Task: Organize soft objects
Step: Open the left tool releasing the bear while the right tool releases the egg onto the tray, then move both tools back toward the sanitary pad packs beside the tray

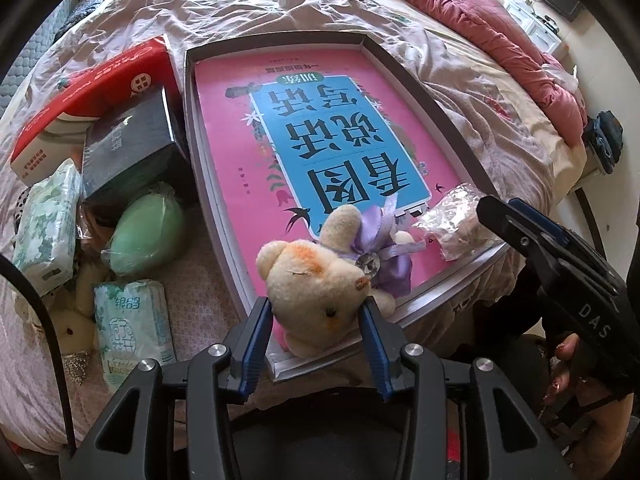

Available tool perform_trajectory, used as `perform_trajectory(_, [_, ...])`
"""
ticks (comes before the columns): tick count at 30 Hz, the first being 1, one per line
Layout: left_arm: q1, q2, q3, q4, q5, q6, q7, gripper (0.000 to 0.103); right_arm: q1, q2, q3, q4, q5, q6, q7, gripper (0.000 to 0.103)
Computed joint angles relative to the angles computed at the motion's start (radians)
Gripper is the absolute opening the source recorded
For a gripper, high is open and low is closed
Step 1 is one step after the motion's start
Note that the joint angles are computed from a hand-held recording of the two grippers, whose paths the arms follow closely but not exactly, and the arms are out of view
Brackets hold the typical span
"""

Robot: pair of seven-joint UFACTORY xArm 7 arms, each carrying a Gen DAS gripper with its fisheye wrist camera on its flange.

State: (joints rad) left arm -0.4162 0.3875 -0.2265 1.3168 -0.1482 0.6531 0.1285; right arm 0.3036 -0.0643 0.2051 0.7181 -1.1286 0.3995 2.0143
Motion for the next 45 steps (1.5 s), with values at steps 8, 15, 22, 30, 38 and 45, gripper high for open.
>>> perform_trajectory(8, [0.015,-0.022,-0.013,-0.015,-0.038,-0.010,0.034,0.058,0.009,-0.016,0.012,0.007,0.015,0.027,-0.018,0.062])
perform_trajectory(15, [0.005,-0.057,0.001,-0.047,-0.017,-0.039,0.015,0.065,0.013,-0.027,0.024,0.015,0.021,0.048,-0.031,0.074])
perform_trajectory(22, [0.017,-0.111,0.007,-0.100,-0.015,-0.086,0.009,0.071,0.029,-0.020,0.036,0.043,0.051,0.092,-0.079,0.075])
perform_trajectory(30, [0.061,-0.194,0.017,-0.182,-0.059,-0.120,0.042,0.073,0.069,0.012,0.045,0.108,0.080,0.158,-0.141,0.075])
perform_trajectory(38, [0.111,-0.249,0.039,-0.219,-0.130,-0.128,0.083,0.074,0.120,0.044,0.043,0.186,0.087,0.221,-0.182,0.075])
perform_trajectory(45, [0.150,-0.291,0.066,-0.250,-0.180,-0.145,0.119,0.074,0.159,0.069,0.043,0.249,0.081,0.264,-0.194,0.076])
